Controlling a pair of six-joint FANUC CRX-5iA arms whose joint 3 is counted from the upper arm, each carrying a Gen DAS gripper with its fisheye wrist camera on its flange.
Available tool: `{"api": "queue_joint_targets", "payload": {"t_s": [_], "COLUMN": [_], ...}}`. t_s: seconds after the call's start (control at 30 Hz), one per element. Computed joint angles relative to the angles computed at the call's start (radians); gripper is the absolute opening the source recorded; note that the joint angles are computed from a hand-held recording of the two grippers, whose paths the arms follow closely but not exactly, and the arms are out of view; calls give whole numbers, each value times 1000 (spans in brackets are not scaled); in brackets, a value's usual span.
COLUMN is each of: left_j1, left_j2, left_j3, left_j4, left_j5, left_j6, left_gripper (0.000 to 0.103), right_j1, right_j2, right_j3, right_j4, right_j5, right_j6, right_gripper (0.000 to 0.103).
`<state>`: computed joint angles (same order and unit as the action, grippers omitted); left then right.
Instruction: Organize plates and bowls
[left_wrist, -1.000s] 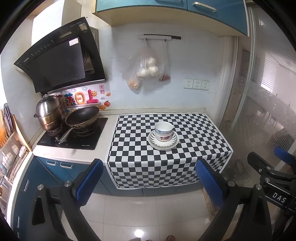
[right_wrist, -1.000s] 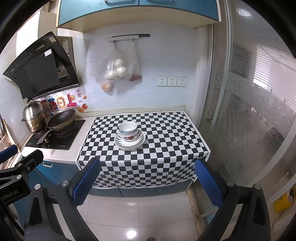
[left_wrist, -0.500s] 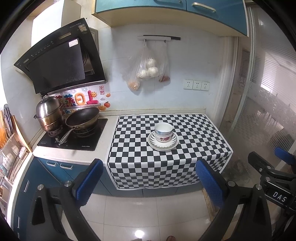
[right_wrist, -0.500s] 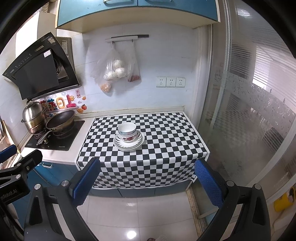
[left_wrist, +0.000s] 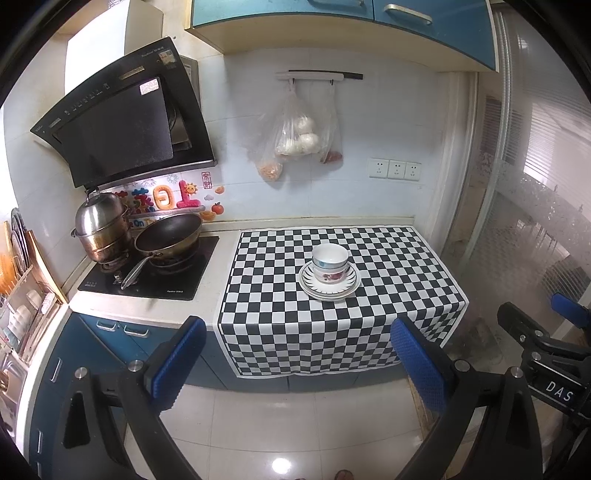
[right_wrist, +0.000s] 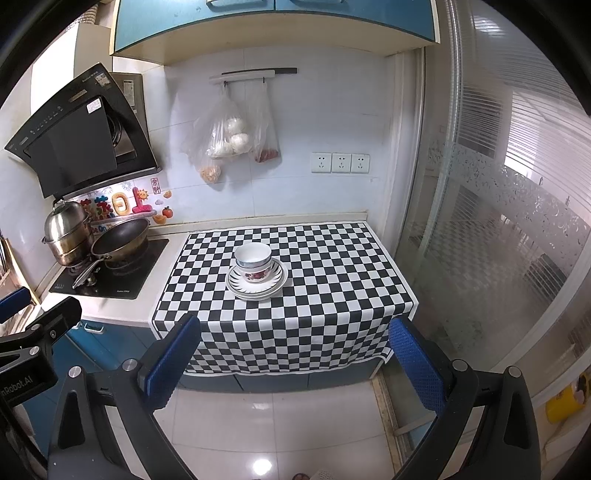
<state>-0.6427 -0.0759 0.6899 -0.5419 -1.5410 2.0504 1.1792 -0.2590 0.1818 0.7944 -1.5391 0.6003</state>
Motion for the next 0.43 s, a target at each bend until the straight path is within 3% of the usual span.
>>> {"api": "queue_joint_targets", "payload": {"t_s": [0.43], "left_j1": [-17], "left_j2": [2], "left_j3": [7], "left_j4": [-36], "left_j5": [-15], "left_j6": [-2], "left_gripper": [102], "right_j1": [11], "right_j2": [12], "right_j3": [14], "right_j4": [2], "right_j5": [-9], "right_j6": [-6], "right_gripper": [103]}}
